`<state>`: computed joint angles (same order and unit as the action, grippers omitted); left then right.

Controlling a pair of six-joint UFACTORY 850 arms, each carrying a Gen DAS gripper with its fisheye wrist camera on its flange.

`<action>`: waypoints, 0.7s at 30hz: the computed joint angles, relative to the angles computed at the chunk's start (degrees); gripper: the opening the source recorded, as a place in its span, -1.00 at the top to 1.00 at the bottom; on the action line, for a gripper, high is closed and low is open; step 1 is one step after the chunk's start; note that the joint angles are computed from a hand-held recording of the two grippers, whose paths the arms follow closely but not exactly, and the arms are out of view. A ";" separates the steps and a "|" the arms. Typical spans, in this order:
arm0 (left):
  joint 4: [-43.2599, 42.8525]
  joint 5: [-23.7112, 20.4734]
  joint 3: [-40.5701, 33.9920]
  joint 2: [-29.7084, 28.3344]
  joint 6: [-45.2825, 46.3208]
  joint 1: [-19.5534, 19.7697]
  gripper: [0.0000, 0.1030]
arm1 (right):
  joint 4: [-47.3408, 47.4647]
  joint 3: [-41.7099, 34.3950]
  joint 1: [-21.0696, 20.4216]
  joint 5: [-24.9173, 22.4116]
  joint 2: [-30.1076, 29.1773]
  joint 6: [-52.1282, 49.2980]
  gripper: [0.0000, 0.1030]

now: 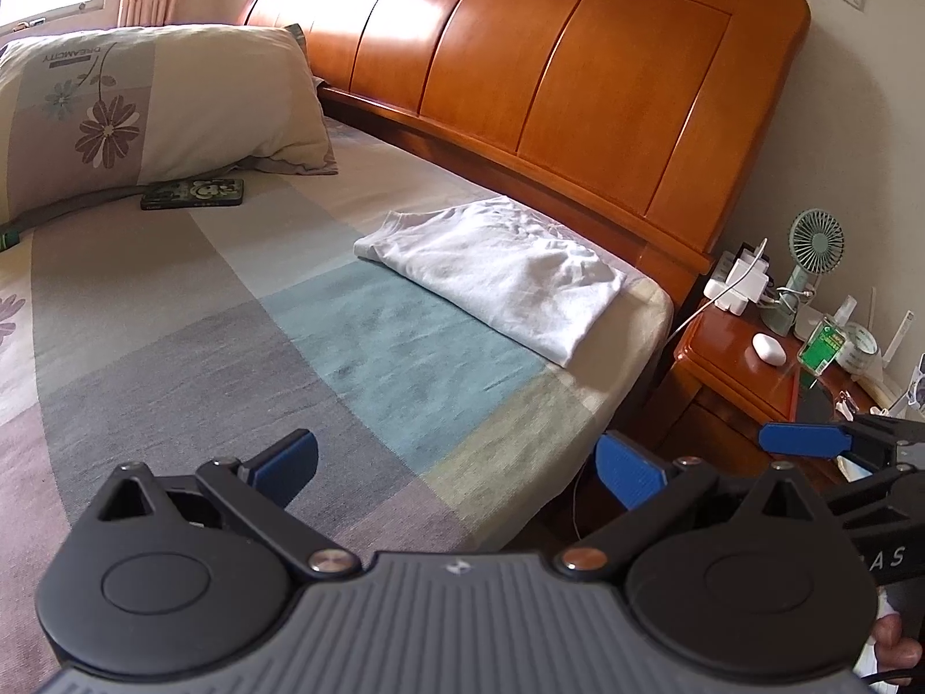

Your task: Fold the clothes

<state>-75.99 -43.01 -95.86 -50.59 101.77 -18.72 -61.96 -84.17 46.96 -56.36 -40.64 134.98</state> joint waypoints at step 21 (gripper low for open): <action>-1.41 0.54 0.88 0.41 2.79 -0.32 -0.99 | -0.97 0.85 0.04 0.21 0.40 1.30 -1.00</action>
